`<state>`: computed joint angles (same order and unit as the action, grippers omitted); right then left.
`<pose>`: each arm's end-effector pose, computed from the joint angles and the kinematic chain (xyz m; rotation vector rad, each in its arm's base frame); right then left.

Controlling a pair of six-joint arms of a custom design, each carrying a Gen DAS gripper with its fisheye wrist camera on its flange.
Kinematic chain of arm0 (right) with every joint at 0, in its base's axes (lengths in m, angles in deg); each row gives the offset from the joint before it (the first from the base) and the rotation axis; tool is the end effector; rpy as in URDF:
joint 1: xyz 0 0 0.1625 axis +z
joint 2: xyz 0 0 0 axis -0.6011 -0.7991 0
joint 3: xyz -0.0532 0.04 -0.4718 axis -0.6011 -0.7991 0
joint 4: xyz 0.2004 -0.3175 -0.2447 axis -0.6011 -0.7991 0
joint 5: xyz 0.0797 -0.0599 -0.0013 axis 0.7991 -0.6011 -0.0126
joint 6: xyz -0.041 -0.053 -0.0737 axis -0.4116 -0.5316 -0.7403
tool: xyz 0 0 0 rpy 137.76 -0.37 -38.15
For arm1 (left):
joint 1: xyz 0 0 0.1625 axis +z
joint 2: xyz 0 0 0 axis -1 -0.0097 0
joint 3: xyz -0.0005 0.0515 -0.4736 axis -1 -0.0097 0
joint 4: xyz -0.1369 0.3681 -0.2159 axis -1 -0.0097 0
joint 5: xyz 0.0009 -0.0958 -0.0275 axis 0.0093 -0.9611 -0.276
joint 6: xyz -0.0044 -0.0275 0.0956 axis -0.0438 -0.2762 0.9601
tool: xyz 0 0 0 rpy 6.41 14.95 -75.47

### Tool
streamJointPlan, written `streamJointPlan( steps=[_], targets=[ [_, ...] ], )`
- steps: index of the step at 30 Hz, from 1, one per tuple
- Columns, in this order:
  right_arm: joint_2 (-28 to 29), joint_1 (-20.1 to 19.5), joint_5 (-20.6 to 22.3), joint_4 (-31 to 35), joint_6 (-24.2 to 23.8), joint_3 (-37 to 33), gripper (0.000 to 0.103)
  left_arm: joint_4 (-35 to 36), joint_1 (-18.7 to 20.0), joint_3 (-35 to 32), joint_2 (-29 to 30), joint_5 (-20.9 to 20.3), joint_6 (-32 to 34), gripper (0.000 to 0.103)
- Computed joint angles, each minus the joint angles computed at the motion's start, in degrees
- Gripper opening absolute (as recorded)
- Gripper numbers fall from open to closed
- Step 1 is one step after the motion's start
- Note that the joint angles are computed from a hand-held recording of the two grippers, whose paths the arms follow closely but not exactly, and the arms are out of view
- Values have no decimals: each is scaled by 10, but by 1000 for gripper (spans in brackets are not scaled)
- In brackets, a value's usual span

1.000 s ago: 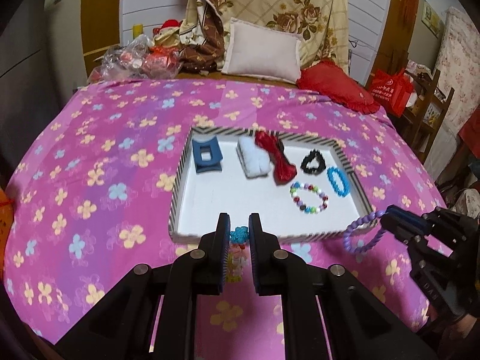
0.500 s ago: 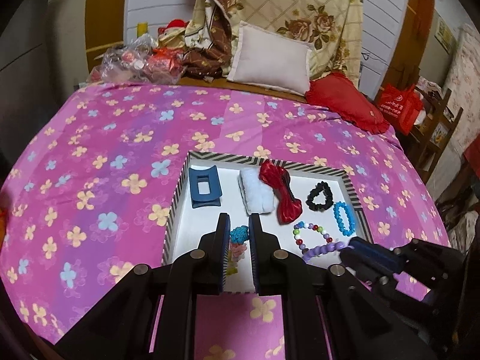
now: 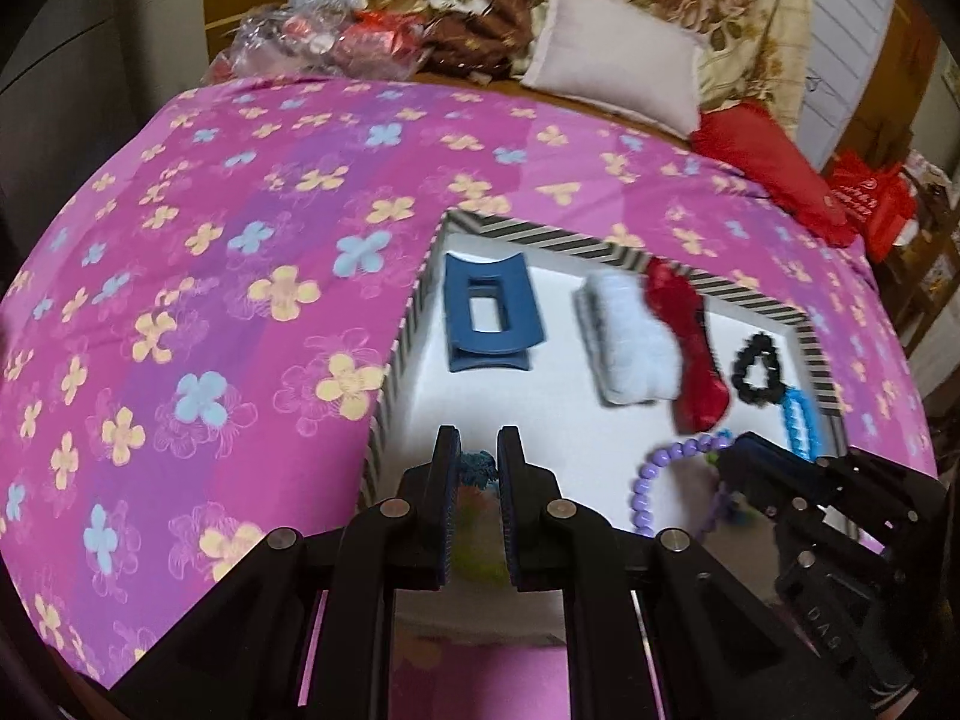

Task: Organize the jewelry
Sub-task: 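Carry both bracelets with both grippers into the striped box, then open both grippers to release the bracelets in the box, withdraw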

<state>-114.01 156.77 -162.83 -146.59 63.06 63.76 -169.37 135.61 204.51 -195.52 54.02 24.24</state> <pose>0.3225 -0.3798 -0.0669 1.1607 -2.4223 0.4379 -0.0175 -0.3309 0.2733 -0.1295 2.2888 -0.8713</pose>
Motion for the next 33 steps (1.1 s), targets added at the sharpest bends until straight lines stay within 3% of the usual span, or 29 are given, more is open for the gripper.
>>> streamJointPlan(
  steps=[6,15,16,20,23,29,33],
  targets=[
    [19,-12,-7,3,-9,-19,9,-69,38,-9,50,9,42,10],
    [45,-15,-15,13,0,-48,9,-92,57,-19,79,26,45,11],
    [43,-15,-16,13,4,-46,11,-98,58,-18,79,25,50,11],
    [16,-17,-7,-5,8,-18,37,-111,61,-12,68,0,58,14],
    [-11,-20,-4,-32,4,14,40,-66,41,-5,48,8,37,30],
    [-59,-35,-12,-84,21,84,54,90,-28,7,-23,23,-71,31],
    [-65,-33,-37,-121,26,114,56,236,-91,8,-65,29,-186,32]
  ],
)
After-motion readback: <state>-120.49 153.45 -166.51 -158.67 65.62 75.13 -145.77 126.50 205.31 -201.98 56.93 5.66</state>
